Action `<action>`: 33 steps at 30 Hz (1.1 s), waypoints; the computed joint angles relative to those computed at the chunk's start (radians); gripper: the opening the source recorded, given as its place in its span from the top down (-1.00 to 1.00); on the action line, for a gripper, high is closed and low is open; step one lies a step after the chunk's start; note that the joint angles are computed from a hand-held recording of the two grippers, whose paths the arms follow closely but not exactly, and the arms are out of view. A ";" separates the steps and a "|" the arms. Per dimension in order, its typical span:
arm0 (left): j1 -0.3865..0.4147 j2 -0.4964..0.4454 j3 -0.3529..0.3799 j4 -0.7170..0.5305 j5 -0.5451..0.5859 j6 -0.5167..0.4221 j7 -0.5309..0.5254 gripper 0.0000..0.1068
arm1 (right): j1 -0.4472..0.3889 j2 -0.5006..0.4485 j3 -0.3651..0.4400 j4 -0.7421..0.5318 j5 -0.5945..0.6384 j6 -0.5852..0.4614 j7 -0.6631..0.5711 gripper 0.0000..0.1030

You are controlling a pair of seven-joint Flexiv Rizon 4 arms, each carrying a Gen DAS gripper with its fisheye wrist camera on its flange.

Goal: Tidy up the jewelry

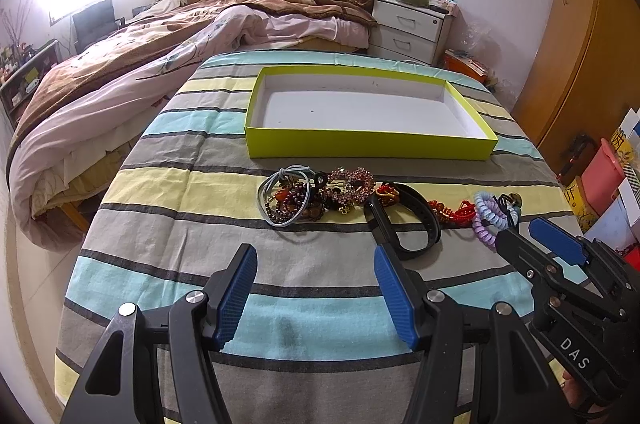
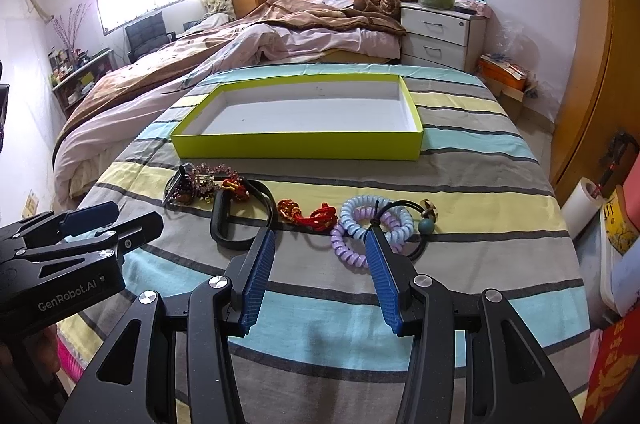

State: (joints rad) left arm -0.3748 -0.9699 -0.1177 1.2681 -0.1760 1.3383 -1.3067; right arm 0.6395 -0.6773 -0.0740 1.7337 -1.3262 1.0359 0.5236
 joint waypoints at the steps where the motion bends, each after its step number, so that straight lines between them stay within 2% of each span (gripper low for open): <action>1: 0.003 -0.001 -0.003 -0.002 -0.001 -0.004 0.003 -0.13 | 0.000 -0.001 0.000 -0.001 0.000 0.000 -0.001 0.06; 8: 0.058 -0.010 -0.076 -0.005 -0.034 -0.018 0.070 -0.13 | -0.019 -0.014 -0.008 -0.018 -0.015 0.062 -0.012 0.06; 13: 0.096 -0.017 -0.111 -0.002 -0.079 -0.025 0.105 -0.13 | -0.068 -0.054 -0.024 -0.052 -0.051 0.229 0.013 0.06; 16: 0.102 -0.019 -0.102 -0.005 -0.098 -0.034 0.103 -0.13 | -0.074 -0.078 -0.050 -0.076 -0.071 0.306 0.036 0.06; 24: 0.124 -0.033 -0.101 -0.022 -0.131 -0.067 0.101 -0.13 | -0.047 -0.131 -0.067 -0.139 0.102 0.321 -0.200 0.07; 27: 0.131 -0.038 -0.106 -0.030 -0.138 -0.090 0.108 -0.13 | -0.027 -0.142 -0.089 -0.152 0.145 0.331 -0.261 0.17; 30: 0.144 -0.042 -0.127 -0.033 -0.153 -0.112 0.128 -0.13 | -0.042 -0.168 -0.059 -0.178 0.245 0.330 -0.364 0.33; 33: 0.146 -0.043 -0.132 -0.034 -0.164 -0.118 0.139 -0.13 | -0.042 -0.177 -0.044 -0.188 0.315 0.310 -0.446 0.39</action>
State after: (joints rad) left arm -0.2283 -1.0130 -0.2499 1.2340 -0.3396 1.2207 -1.1677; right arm 0.5978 -0.8543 -0.1184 1.5454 -1.0115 1.3461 0.0777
